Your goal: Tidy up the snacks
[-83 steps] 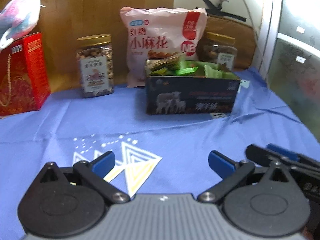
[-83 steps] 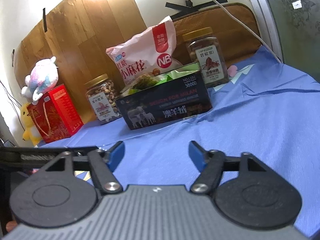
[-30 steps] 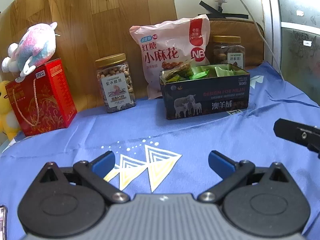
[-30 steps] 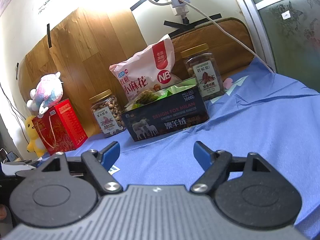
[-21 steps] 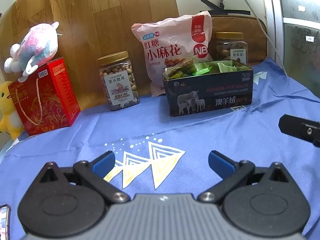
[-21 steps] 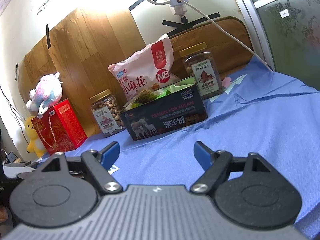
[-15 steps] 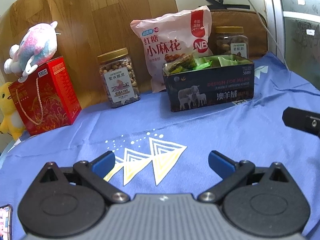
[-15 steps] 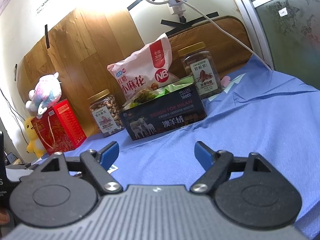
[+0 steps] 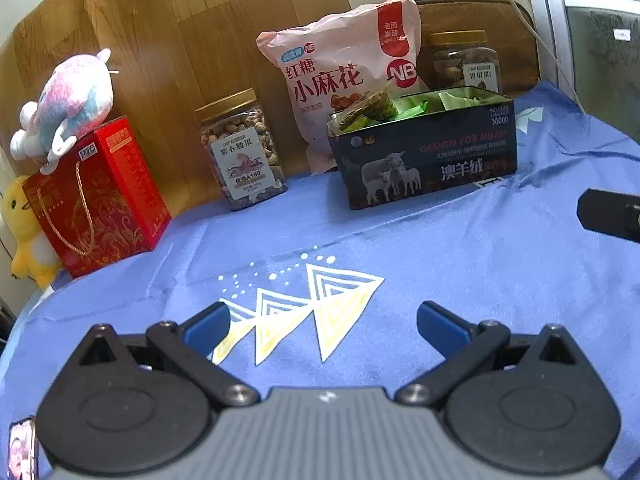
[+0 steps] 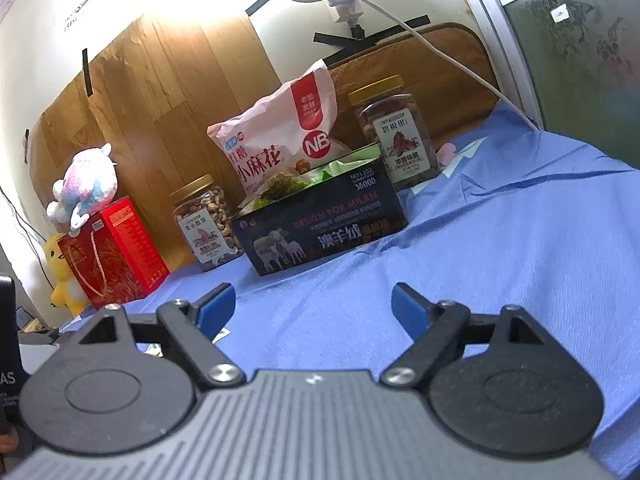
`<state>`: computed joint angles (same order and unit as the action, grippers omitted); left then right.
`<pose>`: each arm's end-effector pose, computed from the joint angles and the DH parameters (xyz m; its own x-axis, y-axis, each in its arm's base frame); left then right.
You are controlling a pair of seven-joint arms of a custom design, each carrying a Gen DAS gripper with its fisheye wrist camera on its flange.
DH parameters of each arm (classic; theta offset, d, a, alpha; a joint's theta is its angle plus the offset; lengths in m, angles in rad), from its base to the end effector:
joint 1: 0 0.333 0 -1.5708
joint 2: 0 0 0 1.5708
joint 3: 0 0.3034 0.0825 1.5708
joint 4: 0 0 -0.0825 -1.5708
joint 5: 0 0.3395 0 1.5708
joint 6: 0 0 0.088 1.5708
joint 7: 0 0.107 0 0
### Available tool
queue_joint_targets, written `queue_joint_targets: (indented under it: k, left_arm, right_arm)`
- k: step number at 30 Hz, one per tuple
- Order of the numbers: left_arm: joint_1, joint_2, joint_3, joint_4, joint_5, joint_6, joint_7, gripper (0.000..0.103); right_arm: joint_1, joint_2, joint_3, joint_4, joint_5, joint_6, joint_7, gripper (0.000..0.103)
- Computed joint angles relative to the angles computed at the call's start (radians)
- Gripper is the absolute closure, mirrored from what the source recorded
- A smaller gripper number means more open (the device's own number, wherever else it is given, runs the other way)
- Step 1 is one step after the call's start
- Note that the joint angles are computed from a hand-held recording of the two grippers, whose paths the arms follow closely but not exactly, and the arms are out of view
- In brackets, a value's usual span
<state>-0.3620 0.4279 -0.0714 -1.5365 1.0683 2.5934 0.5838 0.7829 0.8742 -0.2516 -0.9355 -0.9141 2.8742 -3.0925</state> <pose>0.6103 -0.2916 0.4779 -0.0550 -0.9615 -0.2694 -0.5803 0.2503 -0.7750 0.5801 0.5021 0.4687 0.1565 -0.9018 -0.4029 -0.4132 0.3107 -0.8560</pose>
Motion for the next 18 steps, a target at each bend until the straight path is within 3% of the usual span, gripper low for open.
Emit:
queue_joint_targets:
  k: [18]
  left_arm:
    - [0.011, 0.006, -0.020, 0.011, -0.093, -0.016, 0.092, 0.000]
  right_arm:
    - [0.002, -0.002, -0.003, -0.006, -0.002, 0.002, 0.008, 0.015]
